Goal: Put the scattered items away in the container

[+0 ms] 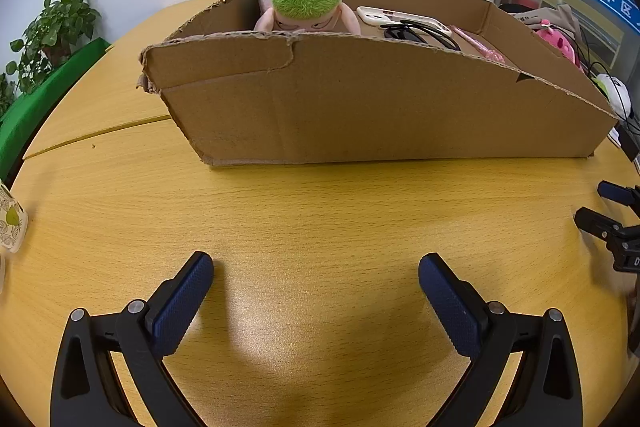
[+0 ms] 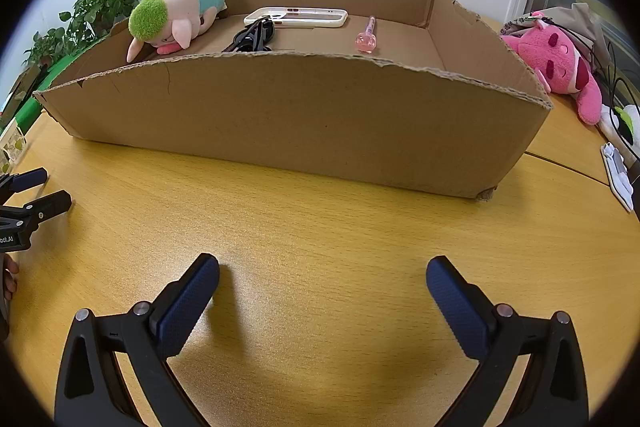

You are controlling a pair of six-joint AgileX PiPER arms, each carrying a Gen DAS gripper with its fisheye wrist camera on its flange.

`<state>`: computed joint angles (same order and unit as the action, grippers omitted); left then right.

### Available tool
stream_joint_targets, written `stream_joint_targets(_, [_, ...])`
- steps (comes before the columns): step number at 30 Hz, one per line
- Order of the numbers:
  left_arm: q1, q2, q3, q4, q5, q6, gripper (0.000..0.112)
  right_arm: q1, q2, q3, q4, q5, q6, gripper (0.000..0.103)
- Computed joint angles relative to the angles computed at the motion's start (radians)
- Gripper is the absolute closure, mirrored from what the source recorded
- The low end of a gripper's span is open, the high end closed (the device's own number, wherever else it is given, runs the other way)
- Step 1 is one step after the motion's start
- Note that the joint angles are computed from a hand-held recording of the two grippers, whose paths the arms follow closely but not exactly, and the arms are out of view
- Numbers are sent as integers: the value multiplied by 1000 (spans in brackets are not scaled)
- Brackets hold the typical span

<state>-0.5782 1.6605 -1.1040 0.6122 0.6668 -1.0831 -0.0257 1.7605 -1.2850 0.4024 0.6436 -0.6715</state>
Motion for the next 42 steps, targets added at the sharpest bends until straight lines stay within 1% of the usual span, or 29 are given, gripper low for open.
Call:
stream_joint_targets(2, [7, 0, -1, -11, -10, 25, 9, 0, 0, 0, 0, 0, 1, 0])
stream_joint_targets(6, [56, 1, -10, -97, -63, 202, 9, 2, -1, -1, 0, 1, 0, 0])
stream_joint_targets(10, [87, -5, -2, -152, -96, 307, 9, -12, 12, -23, 38, 34, -79, 0])
stream_joint_targets(15, [136, -22, 22, -237, -142, 460, 9, -74, 22, -46, 145, 136, -316, 0])
stream_joint_targets(17, [154, -28, 30, -267, -154, 511, 9, -97, 18, -43, 159, 150, -350, 0])
stream_joint_targets(21, [201, -46, 57, -333, -181, 621, 9, -143, 38, -73, 159, 165, -356, 0])
stream_joint_targets(23, [231, -55, 69, -369, -192, 677, 9, -172, 67, -115, 171, 200, -400, 0])
stream_joint_targets(27, [300, -49, 65, -452, -208, 806, 9, -232, 137, -220, 201, 303, -517, 0])
stream_joint_targets(30, [331, -30, 47, -466, -211, 827, 9, -264, 190, -301, 209, 365, -567, 0])
stream_joint_targets(32, [341, -23, 38, -473, -209, 839, 9, -277, 217, -343, 208, 385, -569, 0])
stream_joint_targets(36, [342, -27, 45, -470, -212, 837, 9, -287, 218, -341, 200, 358, -534, 0])
stream_joint_targets(42, [343, -28, 45, -471, -211, 839, 9, -286, 220, -346, 197, 358, -528, 0])
